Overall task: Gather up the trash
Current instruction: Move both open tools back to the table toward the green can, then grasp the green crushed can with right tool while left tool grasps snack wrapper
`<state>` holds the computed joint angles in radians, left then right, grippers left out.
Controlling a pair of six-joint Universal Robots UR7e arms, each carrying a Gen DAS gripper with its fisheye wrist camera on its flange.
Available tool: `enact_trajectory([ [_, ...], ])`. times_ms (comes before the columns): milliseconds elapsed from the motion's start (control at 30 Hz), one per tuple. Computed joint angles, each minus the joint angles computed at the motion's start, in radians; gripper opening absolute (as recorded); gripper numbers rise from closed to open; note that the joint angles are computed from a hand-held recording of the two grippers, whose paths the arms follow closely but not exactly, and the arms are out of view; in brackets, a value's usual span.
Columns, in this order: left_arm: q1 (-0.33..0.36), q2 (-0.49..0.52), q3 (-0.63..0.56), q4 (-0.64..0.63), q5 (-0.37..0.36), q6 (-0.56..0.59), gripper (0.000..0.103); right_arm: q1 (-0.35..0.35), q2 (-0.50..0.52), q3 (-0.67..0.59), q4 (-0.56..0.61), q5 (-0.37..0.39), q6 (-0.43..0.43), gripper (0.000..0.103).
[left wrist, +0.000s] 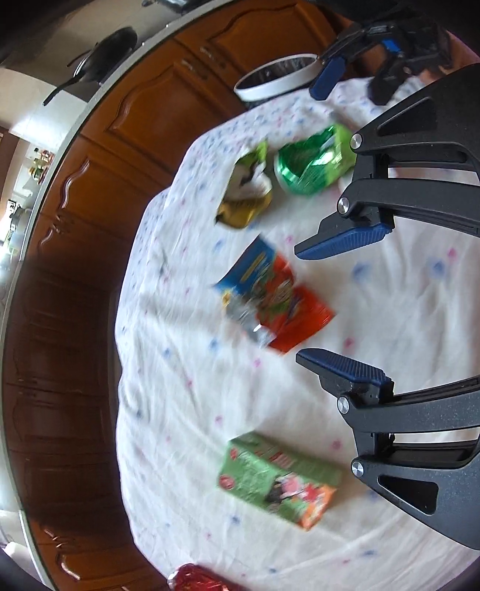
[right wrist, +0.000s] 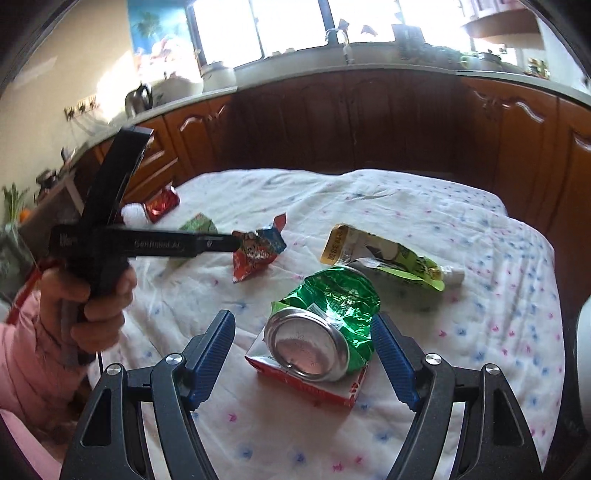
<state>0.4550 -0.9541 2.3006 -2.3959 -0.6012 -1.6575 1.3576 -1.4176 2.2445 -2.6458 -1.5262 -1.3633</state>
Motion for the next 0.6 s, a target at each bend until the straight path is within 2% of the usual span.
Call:
enact_trajectory([
  [67,0.021,-0.001,-0.014,0.025,0.01,0.047,0.058,0.004,0.016,0.007,-0.042,-0.016,0.005,0.074],
  [167,0.053,0.01,-0.039,0.051,0.018,0.086,0.06,0.001,0.024,0.0,-0.031,-0.023,0.025,0.056],
  [333,0.105,0.033,-0.055,0.005,0.019,0.164,0.059,-0.002,0.007,0.017,-0.04,-0.015,0.015,0.053],
  [400,0.111,0.047,-0.055,-0.042,0.021,0.219,0.059,-0.006,-0.007,0.024,-0.024,-0.003,0.011,0.049],
  [433,0.111,0.054,-0.055,-0.067,0.018,0.245,0.058,-0.006,-0.008,0.028,-0.033,0.0,0.013,0.044],
  [467,0.115,0.063,-0.06,-0.09,0.017,0.269,0.049,-0.003,-0.009,0.03,-0.034,-0.005,0.022,0.011],
  [533,0.116,0.07,-0.062,-0.112,0.007,0.292,0.031,-0.001,-0.007,0.033,-0.053,-0.015,0.044,0.01],
  [600,0.107,0.073,-0.065,-0.103,0.015,0.289,0.024,-0.003,-0.011,0.032,-0.045,-0.017,0.048,0.01],
])
